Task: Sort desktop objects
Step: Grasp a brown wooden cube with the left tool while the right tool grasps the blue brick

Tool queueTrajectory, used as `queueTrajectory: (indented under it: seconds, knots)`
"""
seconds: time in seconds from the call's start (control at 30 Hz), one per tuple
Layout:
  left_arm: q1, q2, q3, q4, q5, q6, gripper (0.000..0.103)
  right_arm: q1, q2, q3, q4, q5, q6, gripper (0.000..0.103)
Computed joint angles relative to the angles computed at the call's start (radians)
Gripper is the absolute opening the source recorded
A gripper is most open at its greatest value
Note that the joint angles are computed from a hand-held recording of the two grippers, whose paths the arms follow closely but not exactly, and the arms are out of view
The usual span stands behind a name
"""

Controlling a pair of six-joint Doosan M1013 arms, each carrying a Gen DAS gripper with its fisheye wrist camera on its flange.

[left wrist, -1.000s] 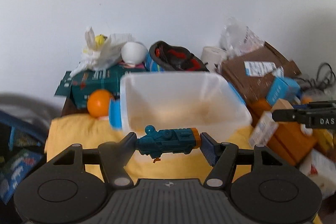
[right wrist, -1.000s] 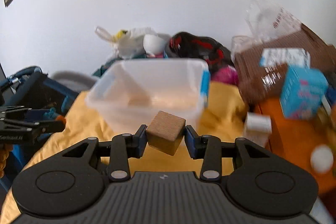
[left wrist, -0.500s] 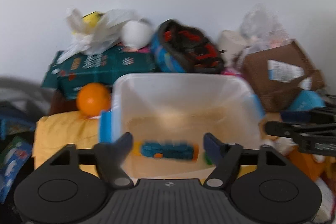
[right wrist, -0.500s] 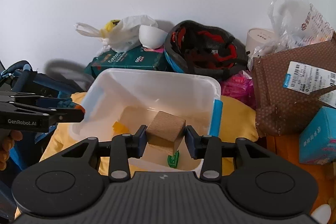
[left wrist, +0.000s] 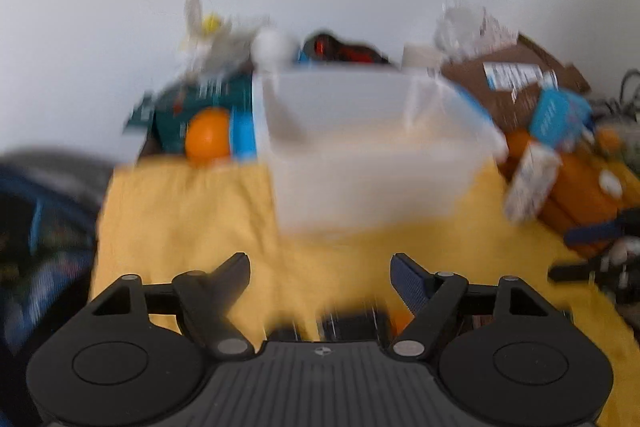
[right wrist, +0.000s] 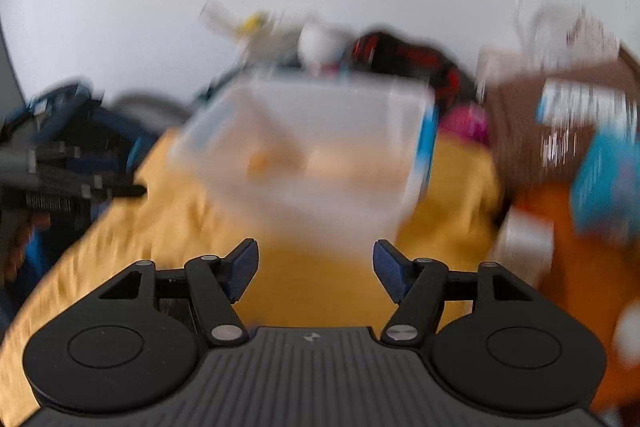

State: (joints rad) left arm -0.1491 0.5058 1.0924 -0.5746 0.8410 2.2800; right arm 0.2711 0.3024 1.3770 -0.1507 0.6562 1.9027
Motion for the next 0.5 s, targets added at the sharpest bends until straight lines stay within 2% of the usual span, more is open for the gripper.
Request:
queueTrajectory:
  seconds: [0.13, 0.3, 0.33, 0.37, 0.4, 0.5]
  knots:
    - [-0.001, -0.039, 0.125, 0.028, 0.007, 0.014, 0.080, 0.069, -0.034, 0.128, -0.059, -0.003, 0.091, 0.068]
    - [-0.018, -0.040, 0.163, 0.060, -0.037, 0.058, 0.079, 0.115, -0.006, 0.142, -0.127, 0.052, 0.184, 0.070]
    - [-0.023, -0.035, 0.159, 0.073, -0.039, 0.053, 0.074, 0.120, 0.000, 0.139, -0.150, 0.062, 0.209, 0.069]
    - [-0.025, -0.028, 0.151, 0.082, -0.035, 0.047, 0.066, 0.118, 0.003, 0.137, -0.141, 0.056, 0.212, 0.063]
    - [-0.028, -0.020, 0.140, 0.087, -0.025, 0.039, 0.064, 0.116, 0.001, 0.142, -0.128, 0.044, 0.211, 0.054]
    - [-0.029, -0.005, 0.122, 0.074, -0.012, 0.036, 0.061, 0.110, 0.000, 0.138, -0.108, 0.048, 0.188, 0.054]
